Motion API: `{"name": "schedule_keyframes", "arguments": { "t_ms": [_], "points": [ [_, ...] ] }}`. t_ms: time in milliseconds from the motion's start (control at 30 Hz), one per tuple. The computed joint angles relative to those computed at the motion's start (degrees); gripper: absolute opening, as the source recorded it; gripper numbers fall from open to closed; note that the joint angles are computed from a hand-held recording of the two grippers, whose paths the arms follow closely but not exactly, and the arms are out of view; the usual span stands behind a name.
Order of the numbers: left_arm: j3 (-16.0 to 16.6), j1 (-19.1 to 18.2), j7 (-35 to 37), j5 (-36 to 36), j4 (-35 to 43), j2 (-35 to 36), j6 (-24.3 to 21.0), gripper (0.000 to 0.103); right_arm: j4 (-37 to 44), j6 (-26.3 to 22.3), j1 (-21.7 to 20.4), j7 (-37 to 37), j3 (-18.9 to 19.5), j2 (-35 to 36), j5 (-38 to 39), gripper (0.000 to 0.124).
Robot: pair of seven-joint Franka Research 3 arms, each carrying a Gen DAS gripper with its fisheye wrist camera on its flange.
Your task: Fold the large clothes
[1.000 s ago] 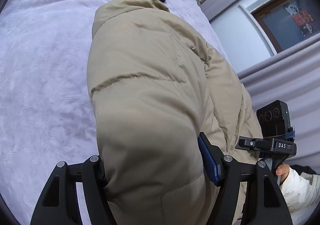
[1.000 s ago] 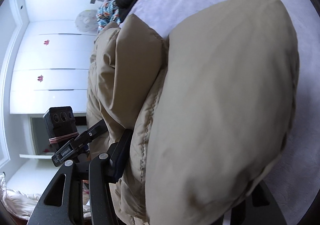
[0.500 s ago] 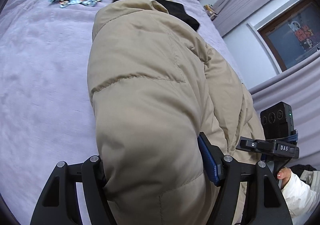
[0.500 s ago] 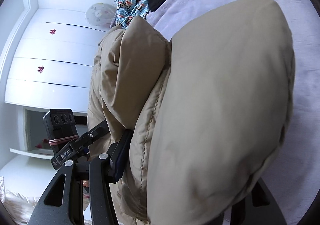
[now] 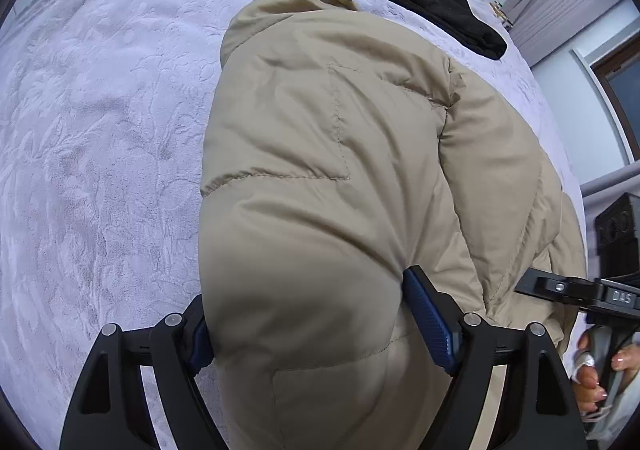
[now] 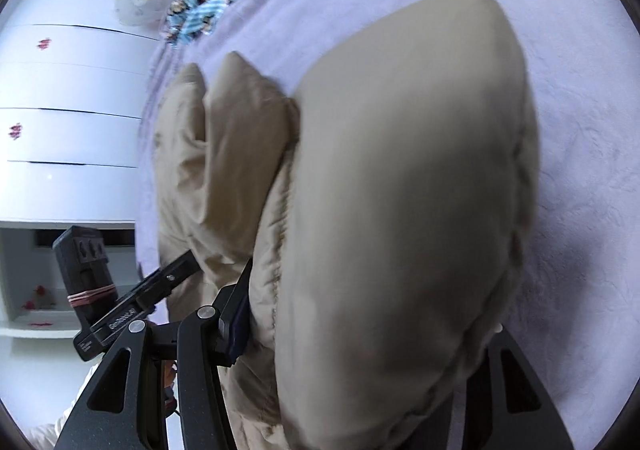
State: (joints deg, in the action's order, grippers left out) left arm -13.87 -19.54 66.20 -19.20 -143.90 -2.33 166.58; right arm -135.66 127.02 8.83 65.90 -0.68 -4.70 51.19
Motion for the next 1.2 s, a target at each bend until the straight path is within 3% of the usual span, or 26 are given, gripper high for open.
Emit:
{"name": "schedule_keyframes", "arguments": {
  "t_ms": [100, 233, 333, 367, 400, 433, 567, 633, 667, 800, 967, 1067, 1200],
  "points": [
    [-0.3, 0.3, -2.7, 3.2, 0.2, 0.4, 0.1, 0.083, 0.3, 1.9, 0.2, 5.9, 1.0, -2.2, -6.2, 0.059],
    [-0.7, 0.6, -7.6, 7.5, 0.7, 0.3, -0.8, 0.083, -3.6, 6.7, -0.4, 15.0, 1.9, -11.0, -16.8, 0.059],
    [-1.0, 0.4, -10.3, 10.1, 1.3, 0.2, -1.6, 0.083, -7.9, 9.3, 1.2, 15.6, 0.7, -17.9, -14.0, 0.058],
    [-1.1, 0.4, -11.1, 10.8, 1.6, 0.3, -1.8, 0.084, -9.1, 9.5, 2.0, 14.7, 0.4, -19.7, -13.3, 0.052],
    [-1.0, 0.4, -11.6, 11.5, 1.7, 0.4, -1.9, 0.084, -9.8, 9.4, 2.7, 14.0, 0.5, -20.8, -13.6, 0.033],
    [-1.3, 0.3, -13.1, 12.4, 1.9, 0.1, -2.5, 0.085, -9.8, 9.3, 3.3, 14.0, 1.2, -20.4, -14.6, 0.028],
    [-1.1, 0.1, -14.3, 13.3, 2.3, -1.3, -5.5, 0.085, -9.1, 10.3, 4.2, 18.5, 4.1, -14.6, -20.6, 0.027],
    [-1.6, 1.1, -20.1, 20.4, 2.4, -3.4, -7.2, 0.085, -9.8, 10.9, 4.1, 20.4, 3.7, -13.0, -21.6, 0.026],
    [-1.9, 1.8, -22.7, 24.3, 1.9, -4.7, -6.8, 0.085, -10.1, 11.3, 3.7, 21.8, 3.7, -12.2, -23.0, 0.020],
    [-2.3, 4.4, -29.1, 36.2, 4.0, -5.1, -5.3, 0.085, -10.8, 12.3, 3.8, 21.9, 2.5, -10.1, -22.8, 0.019],
    [-1.1, 3.1, -23.7, 33.3, 10.4, 2.7, -7.2, 0.085, -10.9, 13.5, 3.9, 23.1, 3.7, -8.8, -27.0, 0.019],
    [-0.8, 2.4, -27.3, 39.5, 12.5, 4.8, -10.0, 0.085, -10.0, 11.8, 3.8, 26.3, 4.1, -10.8, -29.7, 0.019],
    [-0.5, 2.6, -26.8, 38.4, 12.3, 5.4, -8.9, 0.085, -10.2, 15.2, 6.1, 21.1, 2.1, -16.5, -24.6, 0.024]
  ]
}}
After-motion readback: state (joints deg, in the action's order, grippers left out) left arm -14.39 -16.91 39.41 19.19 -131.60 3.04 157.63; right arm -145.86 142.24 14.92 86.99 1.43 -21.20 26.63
